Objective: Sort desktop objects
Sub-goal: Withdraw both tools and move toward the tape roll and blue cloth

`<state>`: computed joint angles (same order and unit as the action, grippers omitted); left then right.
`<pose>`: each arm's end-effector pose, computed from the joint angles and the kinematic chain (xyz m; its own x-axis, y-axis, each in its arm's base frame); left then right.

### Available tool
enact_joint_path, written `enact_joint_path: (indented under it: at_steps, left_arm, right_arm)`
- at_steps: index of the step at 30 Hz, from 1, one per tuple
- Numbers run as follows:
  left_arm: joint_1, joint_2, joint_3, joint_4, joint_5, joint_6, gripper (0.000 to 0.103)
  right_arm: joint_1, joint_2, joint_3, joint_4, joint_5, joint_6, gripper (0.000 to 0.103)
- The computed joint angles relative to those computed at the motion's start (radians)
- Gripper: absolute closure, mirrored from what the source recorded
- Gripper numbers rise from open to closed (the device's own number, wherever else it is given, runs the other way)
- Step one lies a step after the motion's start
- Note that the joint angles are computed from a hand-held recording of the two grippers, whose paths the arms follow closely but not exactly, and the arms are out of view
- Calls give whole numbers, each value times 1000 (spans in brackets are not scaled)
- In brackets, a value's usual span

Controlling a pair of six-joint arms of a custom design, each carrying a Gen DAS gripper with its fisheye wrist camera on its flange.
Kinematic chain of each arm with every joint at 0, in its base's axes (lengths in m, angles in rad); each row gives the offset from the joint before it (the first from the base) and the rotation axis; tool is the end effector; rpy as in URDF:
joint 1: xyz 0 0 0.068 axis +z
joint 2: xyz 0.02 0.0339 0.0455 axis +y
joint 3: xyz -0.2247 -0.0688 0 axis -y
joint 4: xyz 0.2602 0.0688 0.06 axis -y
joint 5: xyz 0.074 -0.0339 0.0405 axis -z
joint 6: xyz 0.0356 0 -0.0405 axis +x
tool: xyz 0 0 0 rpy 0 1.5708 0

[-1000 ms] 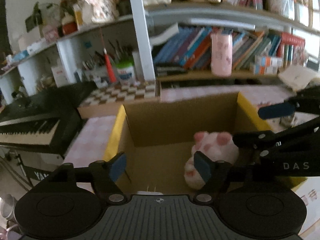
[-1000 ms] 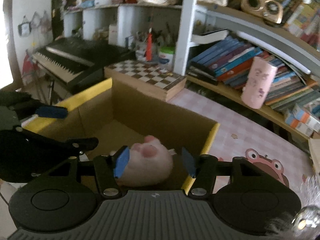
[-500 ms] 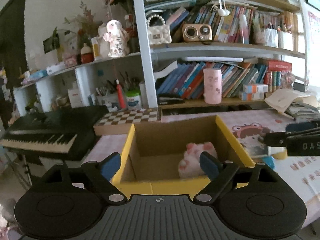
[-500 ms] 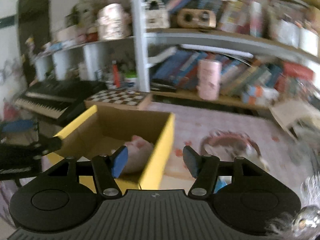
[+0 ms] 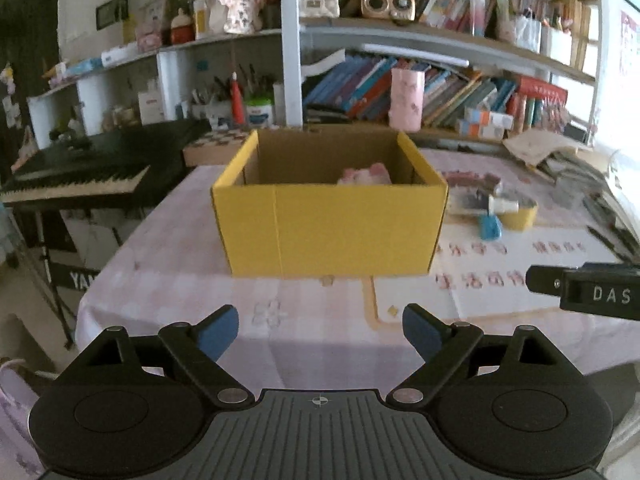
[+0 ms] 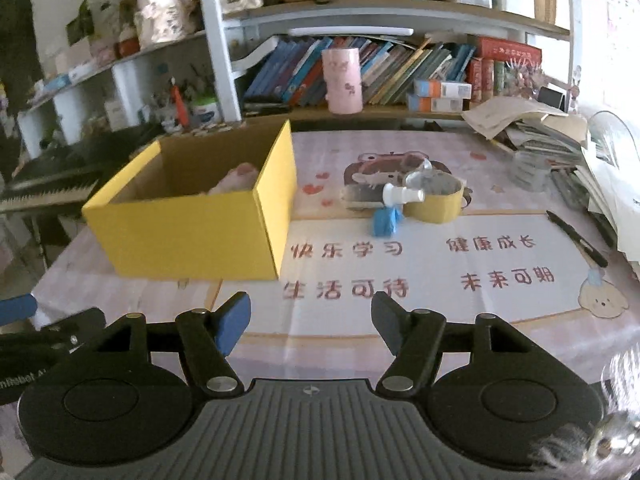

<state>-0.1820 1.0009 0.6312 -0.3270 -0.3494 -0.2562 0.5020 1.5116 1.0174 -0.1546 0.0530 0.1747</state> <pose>0.2436 -0.0324 0.1957 -0.5882 -0.1339 -0.7976 -0.2452 0.9693 0.0181 0.3091 0.1675 0.2010 -0.5987 -0.1306 -0.7902 -0.3447 0.9326 0.1070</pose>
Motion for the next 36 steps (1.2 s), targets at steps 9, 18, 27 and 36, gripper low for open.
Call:
enact_joint_path:
  at_steps: [9,18,27,36]
  left_arm:
    - [-41,-124,-74,-90,-18,-55,11]
    - [-94,-142,-89,-125,5,-61,11]
    - [-109,-132,-91,-133,33,-65,11]
    - [-104,-102,-72,-132,51,-43,11]
  right_arm:
    - [41,-102,-106,-15,15,0,33]
    - [41,-180,-176,-67,29,37,31]
    - [34,-230,-214,-106,58,66,26]
    - [39,-215,-198,-130,80,80,23]
